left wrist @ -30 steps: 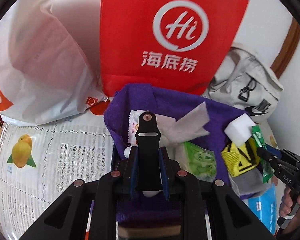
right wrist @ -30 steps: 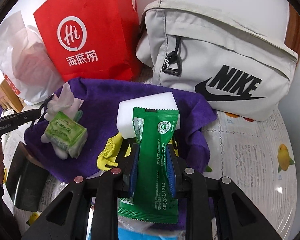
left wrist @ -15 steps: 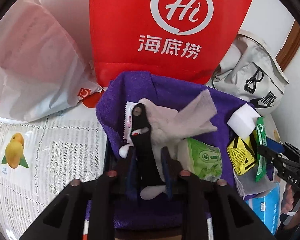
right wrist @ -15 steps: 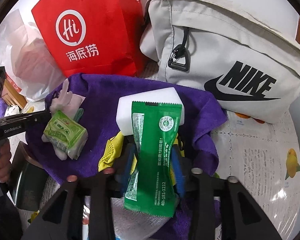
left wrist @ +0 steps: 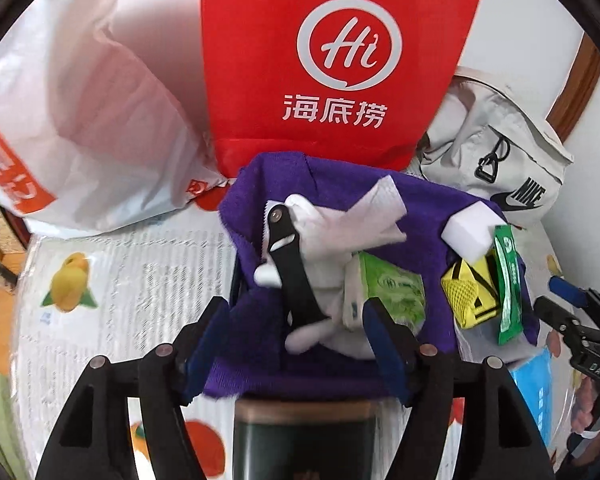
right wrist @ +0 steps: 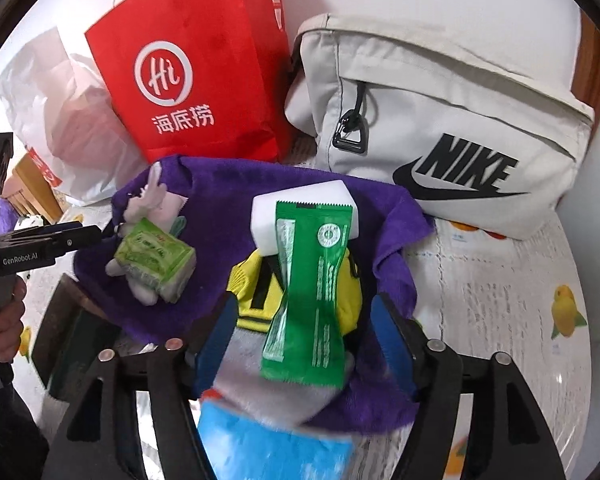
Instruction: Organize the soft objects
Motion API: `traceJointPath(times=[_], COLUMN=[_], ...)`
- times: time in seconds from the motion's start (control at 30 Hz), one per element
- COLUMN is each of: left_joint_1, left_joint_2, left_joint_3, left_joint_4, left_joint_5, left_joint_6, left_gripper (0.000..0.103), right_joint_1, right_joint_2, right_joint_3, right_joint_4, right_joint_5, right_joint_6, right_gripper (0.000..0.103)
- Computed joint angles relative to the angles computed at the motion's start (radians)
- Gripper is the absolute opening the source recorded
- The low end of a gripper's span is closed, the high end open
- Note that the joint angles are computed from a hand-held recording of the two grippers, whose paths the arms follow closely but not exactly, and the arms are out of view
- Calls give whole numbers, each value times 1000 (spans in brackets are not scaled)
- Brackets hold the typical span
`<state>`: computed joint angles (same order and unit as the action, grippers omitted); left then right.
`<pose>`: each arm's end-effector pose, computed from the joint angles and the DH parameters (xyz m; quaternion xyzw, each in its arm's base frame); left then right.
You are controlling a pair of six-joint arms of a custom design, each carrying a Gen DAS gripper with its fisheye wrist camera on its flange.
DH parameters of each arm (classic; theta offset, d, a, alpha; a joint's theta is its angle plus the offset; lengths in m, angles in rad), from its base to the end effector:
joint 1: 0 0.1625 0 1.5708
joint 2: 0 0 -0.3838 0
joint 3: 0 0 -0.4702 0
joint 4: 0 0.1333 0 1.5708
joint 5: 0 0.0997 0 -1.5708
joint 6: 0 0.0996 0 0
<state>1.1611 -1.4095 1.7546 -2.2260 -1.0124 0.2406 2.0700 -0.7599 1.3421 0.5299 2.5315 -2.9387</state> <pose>-0.0782 -0.6472 0.3322 0.2631 0.9136 -0.1709 0.2588 0.3359 -0.5080 0.0730 0.0236 -0.8697 0.3441 0.3532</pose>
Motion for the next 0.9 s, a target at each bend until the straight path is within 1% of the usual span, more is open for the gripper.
traceJointPath(times=[0.03,0.1,0.2,0.27,0.33,0.4,0.47,0.5,0.57,0.67,0.77,0.83,0.9], left_joint_1=[-6,-17,-45,-65,-87,-109,-131,-141,-166,-202,-237,-262,-296], left_joint_2=[-18,-57,-139,-193,-252,-308,-368,-399,-469,-562,-651,-711,-778], left_joint_3=[14,45,108,149,188,229,263,281,321,372,410,437,466], left_joint_4=[1,3,7,13,34,44,68,79,101,146,213,247,286], left_joint_5=[5,6,16,23,39,49,58,59,65,83,91,96,113], left_joint_6=[-6,-15,-23,-30,-37,-43,-60,-68,-88,-123,-154,-169,-191], left_gripper=[68,73,80,87,90,91,96,97,101,102,102,102,102], right_joint_1=[15,35,83,109,138,169,195,216,242,287,324,353,385], right_joint_2=[-2,-1,-11,-14,-11,-2,2,8,19,25,33,55,63], right_joint_3=[7,14,45,60,70,74,83,87,88,103,115,111,119], right_joint_4=[6,24,15,14,25,55,65,70,92,125,176,246,274], right_joint_5=[12,32,64,77,93,103,114,132,157,172,172,191,204], right_joint_6=[18,49,70,89,124,173,199,222,271,359,480,588,655], right_gripper=[72,77,78,80,83,84,90,94,97,100,101,101,101])
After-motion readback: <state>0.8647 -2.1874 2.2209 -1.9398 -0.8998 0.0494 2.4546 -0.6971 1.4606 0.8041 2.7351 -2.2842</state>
